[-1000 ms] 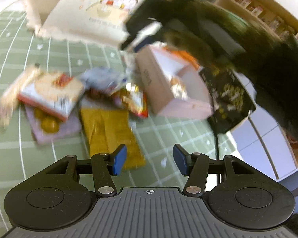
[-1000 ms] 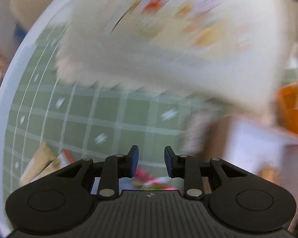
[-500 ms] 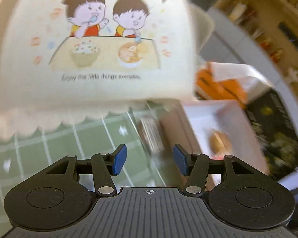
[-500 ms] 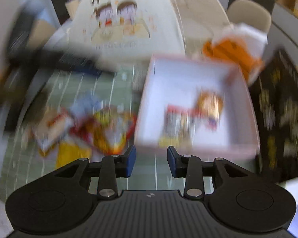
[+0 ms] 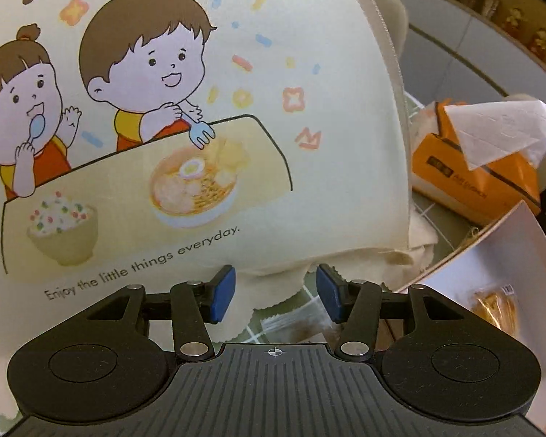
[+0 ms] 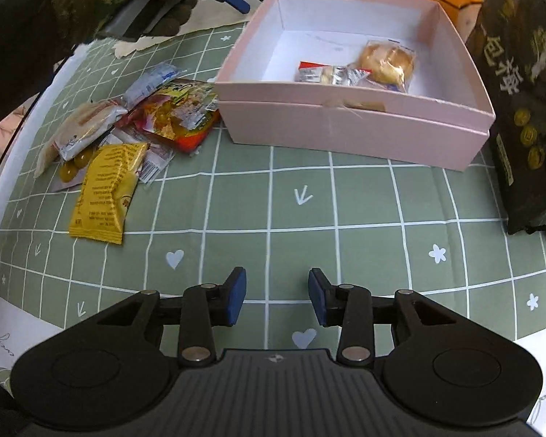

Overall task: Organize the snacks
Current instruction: 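Grasp the clear brown biscuit packet with the right tool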

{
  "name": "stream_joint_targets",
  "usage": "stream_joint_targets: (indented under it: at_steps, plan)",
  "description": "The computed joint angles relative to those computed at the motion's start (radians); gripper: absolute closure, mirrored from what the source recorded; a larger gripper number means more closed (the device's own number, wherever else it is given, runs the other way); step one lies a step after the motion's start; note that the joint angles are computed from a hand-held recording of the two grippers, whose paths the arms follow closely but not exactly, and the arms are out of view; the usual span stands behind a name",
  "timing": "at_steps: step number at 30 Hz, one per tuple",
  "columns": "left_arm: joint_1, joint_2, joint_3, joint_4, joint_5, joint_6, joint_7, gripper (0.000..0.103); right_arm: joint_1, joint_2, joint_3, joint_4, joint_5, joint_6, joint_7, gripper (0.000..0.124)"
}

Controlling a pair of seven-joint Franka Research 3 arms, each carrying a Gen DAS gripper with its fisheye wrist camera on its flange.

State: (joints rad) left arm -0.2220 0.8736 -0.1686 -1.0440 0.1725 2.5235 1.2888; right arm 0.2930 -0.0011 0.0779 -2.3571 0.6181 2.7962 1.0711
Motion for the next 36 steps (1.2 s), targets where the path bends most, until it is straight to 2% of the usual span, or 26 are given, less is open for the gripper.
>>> stream_joint_targets:
  at_steps: [3,4,6,8,11,14,17,20,23,26,29,31,33,34,35,36]
  plan:
    - [0.025,-0.021,-0.022,-0.054,-0.010,0.025,0.046,0.075,-0.002,0.013,-0.001,0.008,0.013,0.018,-0.003,0.083]
    - [0.036,-0.033,-0.032,-0.075,-0.022,0.027,0.060,0.077,-0.003,0.016,-0.001,0.011,0.017,0.023,-0.004,0.083]
    - [0.054,-0.069,-0.041,-0.157,-0.027,0.096,0.086,0.077,-0.003,0.021,0.000,0.015,-0.018,0.034,0.025,0.083]
    - [0.051,-0.081,-0.034,-0.182,-0.016,0.119,0.101,0.077,-0.003,0.023,0.000,0.016,-0.052,0.037,0.052,0.083]
    - [0.017,-0.076,-0.007,-0.170,0.032,0.110,0.117,0.077,-0.001,0.026,0.001,0.017,-0.102,0.037,0.090,0.081]
    - [0.016,-0.072,-0.027,-0.156,0.059,0.087,0.216,0.077,0.002,0.026,0.004,0.016,-0.140,0.037,0.115,0.080]
    - [0.028,-0.109,-0.046,-0.212,0.063,0.089,0.312,0.078,0.006,0.025,0.006,0.016,-0.166,0.039,0.134,0.080]
    - [0.051,-0.185,-0.070,-0.334,0.048,0.120,0.385,0.078,0.009,0.037,0.009,0.028,-0.189,0.052,0.135,0.080]
    - [0.070,-0.299,-0.083,-0.524,0.042,0.194,0.429,0.078,0.014,0.068,0.012,0.057,-0.222,0.098,0.126,0.080]
    - [0.103,-0.411,-0.112,-0.704,-0.002,0.258,0.450,0.081,0.026,0.111,0.005,0.111,-0.296,0.132,0.175,0.080]
    - [0.134,-0.526,-0.128,-0.873,-0.063,0.311,0.445,0.082,0.006,0.116,0.051,0.143,-0.196,0.140,0.070,0.080]
    - [0.172,-0.584,-0.160,-0.967,-0.153,0.365,0.455,0.082,0.006,0.116,0.073,0.160,-0.131,0.137,-0.001,0.075]
    - [0.220,-0.641,-0.206,-1.053,-0.277,0.398,0.492,0.082,0.027,0.131,0.073,0.184,-0.129,0.132,0.001,0.071]
    - [0.215,-0.671,-0.198,-1.095,-0.319,0.418,0.493,0.081,0.041,0.145,0.069,0.199,-0.147,0.131,0.024,0.071]
    - [0.175,-0.667,-0.160,-1.102,-0.291,0.443,0.425,0.081,0.058,0.163,0.064,0.213,-0.169,0.142,0.053,0.071]
    - [0.165,-0.697,-0.145,-1.144,-0.287,0.470,0.370,0.081,0.078,0.180,0.052,0.227,-0.205,0.147,0.099,0.071]
